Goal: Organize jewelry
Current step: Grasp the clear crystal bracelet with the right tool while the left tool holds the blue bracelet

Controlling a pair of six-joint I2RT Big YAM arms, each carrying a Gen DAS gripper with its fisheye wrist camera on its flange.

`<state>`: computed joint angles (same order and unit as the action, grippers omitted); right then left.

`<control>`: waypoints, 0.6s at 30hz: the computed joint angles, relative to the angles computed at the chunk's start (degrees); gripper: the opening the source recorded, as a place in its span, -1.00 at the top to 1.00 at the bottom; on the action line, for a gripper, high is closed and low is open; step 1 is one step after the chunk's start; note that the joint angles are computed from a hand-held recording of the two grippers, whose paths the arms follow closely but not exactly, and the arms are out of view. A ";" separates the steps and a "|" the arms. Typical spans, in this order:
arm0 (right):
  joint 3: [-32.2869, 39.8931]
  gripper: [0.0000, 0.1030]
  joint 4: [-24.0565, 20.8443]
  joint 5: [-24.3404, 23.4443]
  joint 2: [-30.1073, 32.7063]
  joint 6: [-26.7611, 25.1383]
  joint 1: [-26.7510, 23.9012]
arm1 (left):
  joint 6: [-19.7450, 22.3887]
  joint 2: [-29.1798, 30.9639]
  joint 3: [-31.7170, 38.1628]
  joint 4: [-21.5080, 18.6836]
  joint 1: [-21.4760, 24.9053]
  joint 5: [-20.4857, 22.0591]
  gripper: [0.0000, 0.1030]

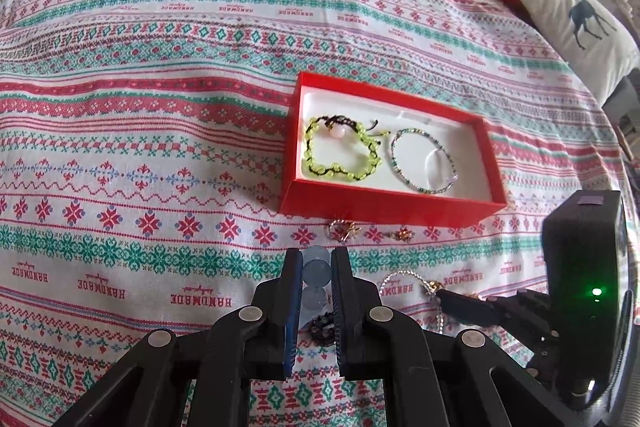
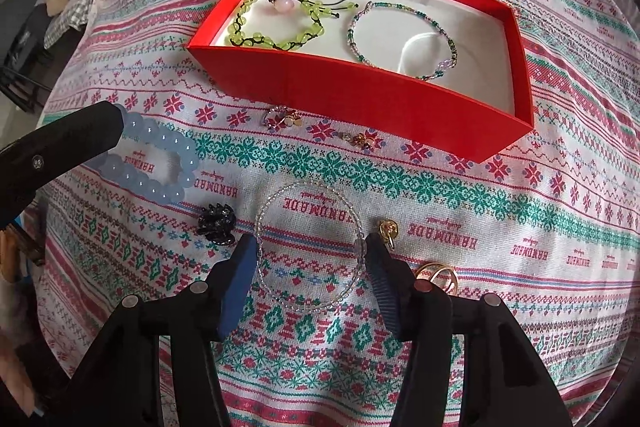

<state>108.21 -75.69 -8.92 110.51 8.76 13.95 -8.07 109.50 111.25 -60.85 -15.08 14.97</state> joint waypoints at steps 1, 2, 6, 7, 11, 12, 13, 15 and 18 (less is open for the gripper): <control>-0.29 -0.12 0.26 -0.44 -0.35 -0.30 -0.32 | -0.11 -0.05 0.19 0.07 0.03 0.29 0.83; -0.22 -0.12 0.38 -0.73 -0.68 -0.18 -0.36 | -0.13 -0.07 0.37 0.18 0.07 0.57 0.83; 0.43 -0.12 1.18 -2.14 -1.52 0.02 -1.52 | 0.11 0.03 1.39 0.94 -0.01 1.30 0.83; 0.71 -0.12 1.42 -2.45 -1.64 0.14 -1.81 | 0.19 0.14 1.70 1.11 -0.08 1.37 0.83; 2.34 -0.12 2.29 -2.92 -1.63 0.32 -3.58 | -0.38 0.63 3.20 2.24 -0.34 2.67 0.83; 2.27 -0.12 2.51 -3.15 -1.98 0.23 -4.41 | -0.55 0.78 3.53 2.48 -0.40 2.91 0.83; 2.16 -0.12 2.86 -3.47 -2.24 0.43 -5.04 | -0.74 1.03 4.03 2.75 -0.55 3.14 0.84; 1.33 -0.12 3.48 -4.40 -3.23 0.46 -6.66 | -0.96 1.32 4.52 3.34 -0.77 3.54 0.84; 0.84 -0.12 4.10 -5.36 -4.26 0.17 -8.92 | -1.39 2.06 5.65 4.03 -1.22 4.01 0.84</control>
